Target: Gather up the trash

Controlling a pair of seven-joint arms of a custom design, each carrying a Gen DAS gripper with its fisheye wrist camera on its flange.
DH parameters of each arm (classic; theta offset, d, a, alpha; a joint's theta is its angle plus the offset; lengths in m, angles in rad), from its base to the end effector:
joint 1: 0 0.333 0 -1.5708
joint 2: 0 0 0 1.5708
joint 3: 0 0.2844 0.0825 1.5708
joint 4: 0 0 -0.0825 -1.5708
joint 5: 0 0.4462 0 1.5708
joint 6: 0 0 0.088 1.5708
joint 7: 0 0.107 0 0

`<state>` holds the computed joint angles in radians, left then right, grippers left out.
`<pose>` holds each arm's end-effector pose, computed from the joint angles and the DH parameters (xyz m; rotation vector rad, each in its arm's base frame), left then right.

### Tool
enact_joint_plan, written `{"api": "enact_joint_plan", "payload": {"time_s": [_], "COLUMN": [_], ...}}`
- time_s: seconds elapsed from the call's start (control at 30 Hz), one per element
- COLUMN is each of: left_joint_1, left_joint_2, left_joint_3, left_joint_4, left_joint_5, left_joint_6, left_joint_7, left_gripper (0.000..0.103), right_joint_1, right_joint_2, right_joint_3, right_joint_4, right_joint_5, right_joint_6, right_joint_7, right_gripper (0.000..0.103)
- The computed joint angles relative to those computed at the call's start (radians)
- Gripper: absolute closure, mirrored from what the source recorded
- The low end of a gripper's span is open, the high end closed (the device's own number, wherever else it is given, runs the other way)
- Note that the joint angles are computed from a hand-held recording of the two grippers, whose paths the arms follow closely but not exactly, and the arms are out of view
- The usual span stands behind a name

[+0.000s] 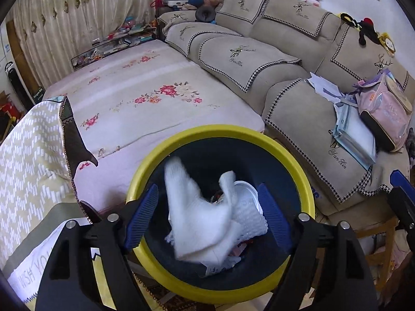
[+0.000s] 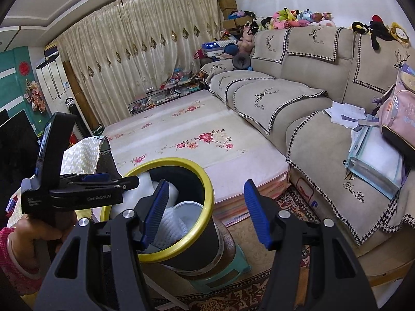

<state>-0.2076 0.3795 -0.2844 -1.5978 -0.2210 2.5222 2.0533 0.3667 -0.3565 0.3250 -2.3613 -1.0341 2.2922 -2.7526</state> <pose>0.6767 -0.3324 0.4296 -1.0860 2.6065 -0.8492 0.4259 0.3300 0.4399 -1.0384 2.0740 -0.9056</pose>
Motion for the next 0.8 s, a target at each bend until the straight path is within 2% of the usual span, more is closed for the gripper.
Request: {"api": "enact_joint_plan", "payload": {"time_s": [0.17,0.23,0.33,0.43,0.57,0.7,0.8], "left_joint_1": [0.042,0.077,0.1,0.108,0.112,0.148,0.173], "left_joint_2": [-0.069,-0.15,-0.278,-0.409,-0.562,-0.703,-0.788], "left_joint_3": [-0.008,-0.015,0.011,0.068,0.163,0.244,0.306], "left_joint_4": [-0.064,-0.14,-0.264,-0.383,-0.527,-0.663,-0.739], "left_joint_5": [-0.067,-0.153,-0.262,-0.351,-0.391,-0.329,-0.306], "left_joint_6": [-0.001,0.018,0.075,0.102,0.144,0.192,0.225], "left_joint_7": [0.043,0.095,0.164,0.223,0.234,0.177,0.149], "left_gripper": [0.023,0.021,0.013,0.009,0.005,0.005,0.005], "right_joint_1": [0.003,0.005,0.012,0.026,0.053,0.093,0.134], "right_joint_2": [0.002,0.009,0.03,0.064,0.135,0.212,0.273], "right_joint_3": [-0.001,0.0,0.003,0.004,0.005,-0.005,-0.015], "right_joint_4": [0.002,0.01,0.034,0.073,0.158,0.253,0.338], "right_joint_5": [0.001,0.001,-0.001,-0.008,-0.046,-0.102,-0.129], "right_joint_6": [0.006,0.013,0.017,0.027,0.055,0.083,0.084], "right_joint_7": [-0.002,-0.01,-0.033,-0.069,-0.123,-0.157,-0.203], "right_gripper": [0.045,0.044,0.042,0.039,0.03,0.012,0.007]}}
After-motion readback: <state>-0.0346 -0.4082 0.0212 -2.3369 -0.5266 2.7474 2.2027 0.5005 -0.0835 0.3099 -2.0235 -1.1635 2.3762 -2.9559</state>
